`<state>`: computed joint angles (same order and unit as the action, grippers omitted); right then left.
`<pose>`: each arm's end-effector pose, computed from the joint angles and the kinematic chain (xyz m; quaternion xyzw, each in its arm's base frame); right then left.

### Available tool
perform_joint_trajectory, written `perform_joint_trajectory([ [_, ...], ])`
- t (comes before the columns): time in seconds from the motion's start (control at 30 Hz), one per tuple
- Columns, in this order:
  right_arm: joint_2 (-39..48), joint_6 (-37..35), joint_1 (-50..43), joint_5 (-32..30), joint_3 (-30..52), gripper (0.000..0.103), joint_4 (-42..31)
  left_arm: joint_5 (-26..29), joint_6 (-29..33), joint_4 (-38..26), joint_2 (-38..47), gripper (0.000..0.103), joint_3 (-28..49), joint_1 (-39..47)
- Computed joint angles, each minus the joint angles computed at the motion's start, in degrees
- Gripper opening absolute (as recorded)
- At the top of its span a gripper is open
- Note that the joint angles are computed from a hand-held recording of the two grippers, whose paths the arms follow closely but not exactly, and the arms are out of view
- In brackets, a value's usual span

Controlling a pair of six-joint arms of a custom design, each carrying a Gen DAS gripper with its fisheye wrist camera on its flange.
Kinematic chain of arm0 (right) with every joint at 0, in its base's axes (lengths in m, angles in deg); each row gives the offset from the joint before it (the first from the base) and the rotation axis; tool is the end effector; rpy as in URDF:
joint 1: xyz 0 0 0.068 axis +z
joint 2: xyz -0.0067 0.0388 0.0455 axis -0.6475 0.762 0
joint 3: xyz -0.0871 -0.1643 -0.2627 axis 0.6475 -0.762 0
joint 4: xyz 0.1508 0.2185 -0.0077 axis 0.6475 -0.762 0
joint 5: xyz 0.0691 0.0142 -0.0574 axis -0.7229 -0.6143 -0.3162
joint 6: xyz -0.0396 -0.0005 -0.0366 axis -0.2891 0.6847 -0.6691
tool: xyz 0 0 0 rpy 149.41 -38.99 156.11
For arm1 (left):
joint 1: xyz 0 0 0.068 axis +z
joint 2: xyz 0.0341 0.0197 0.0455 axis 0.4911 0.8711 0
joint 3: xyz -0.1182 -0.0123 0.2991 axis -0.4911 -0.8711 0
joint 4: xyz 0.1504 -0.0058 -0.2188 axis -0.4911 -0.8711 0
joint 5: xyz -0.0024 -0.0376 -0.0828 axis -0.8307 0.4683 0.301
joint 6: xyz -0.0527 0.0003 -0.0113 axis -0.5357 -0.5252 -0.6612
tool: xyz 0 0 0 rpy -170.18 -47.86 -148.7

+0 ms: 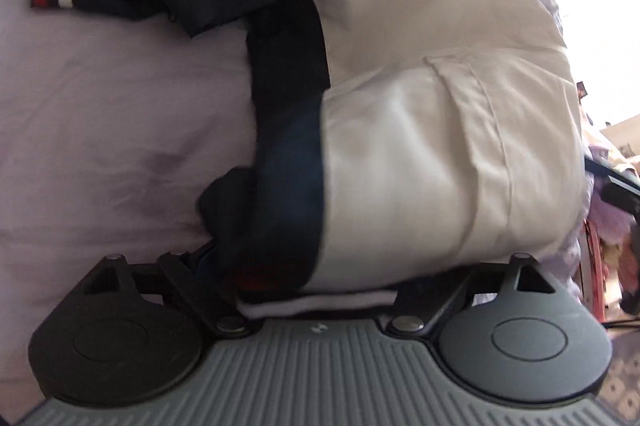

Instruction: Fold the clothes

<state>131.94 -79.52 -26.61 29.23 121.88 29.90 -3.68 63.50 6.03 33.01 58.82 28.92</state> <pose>0.2485 0.0709 0.2803 -0.1287 0.9278 0.1780 0.3014 0.3421 -0.0269 0.1813 0.0968 0.9210 -0.3531 0.1330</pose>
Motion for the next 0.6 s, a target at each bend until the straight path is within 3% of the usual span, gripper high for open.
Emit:
perform_joint_trajectory([
  [0.03, -1.6, 0.4, -2.9, -1.4, -1.5, 0.097, -1.1, -0.3, -0.1, 2.2, -0.7, 0.086, -0.9, -0.6],
  [0.07, -2.8, 1.1, -4.5, -1.8, -3.5, 0.097, -1.6, -0.7, 0.5, 3.9, -1.6, 0.075, -1.8, -1.1],
  [0.17, -5.2, 2.7, -9.5, -3.4, -9.2, 0.096, -2.6, -3.3, 1.6, 5.7, -4.1, 0.055, -3.1, -2.2],
  [0.3, -0.9, 12.5, -8.1, -6.4, -16.6, 0.086, 10.3, -0.8, -0.4, 2.8, -5.5, 0.032, -1.1, -0.5],
  [0.37, 3.0, 15.5, -4.4, -3.9, -17.3, 0.053, 14.9, 2.0, -2.9, 1.4, -6.5, 0.025, 0.9, 1.2],
  [0.4, 4.1, 16.2, -2.7, -2.8, -16.6, 0.027, 15.2, 3.0, -4.6, 1.5, -7.2, 0.024, 2.0, 1.9],
  [0.43, 4.2, 16.0, -2.0, -3.3, -15.8, 0.022, 15.0, 3.8, -6.4, 1.7, -8.0, 0.022, 3.2, 2.4],
  [0.47, 3.5, 16.0, -2.3, -5.8, -15.3, 0.021, 15.2, 5.1, -7.9, 1.4, -8.7, 0.022, 4.6, 3.0],
  [0.53, 0.3, 16.8, -7.3, -20.6, -14.7, 0.019, 16.2, 7.9, -7.8, -2.5, -9.7, 0.022, 8.2, 4.1],
  [0.6, -1.3, 13.9, -12.0, -33.4, -13.4, 0.019, 14.3, 9.0, -3.0, -10.0, -10.6, 0.022, 11.7, 4.9],
])
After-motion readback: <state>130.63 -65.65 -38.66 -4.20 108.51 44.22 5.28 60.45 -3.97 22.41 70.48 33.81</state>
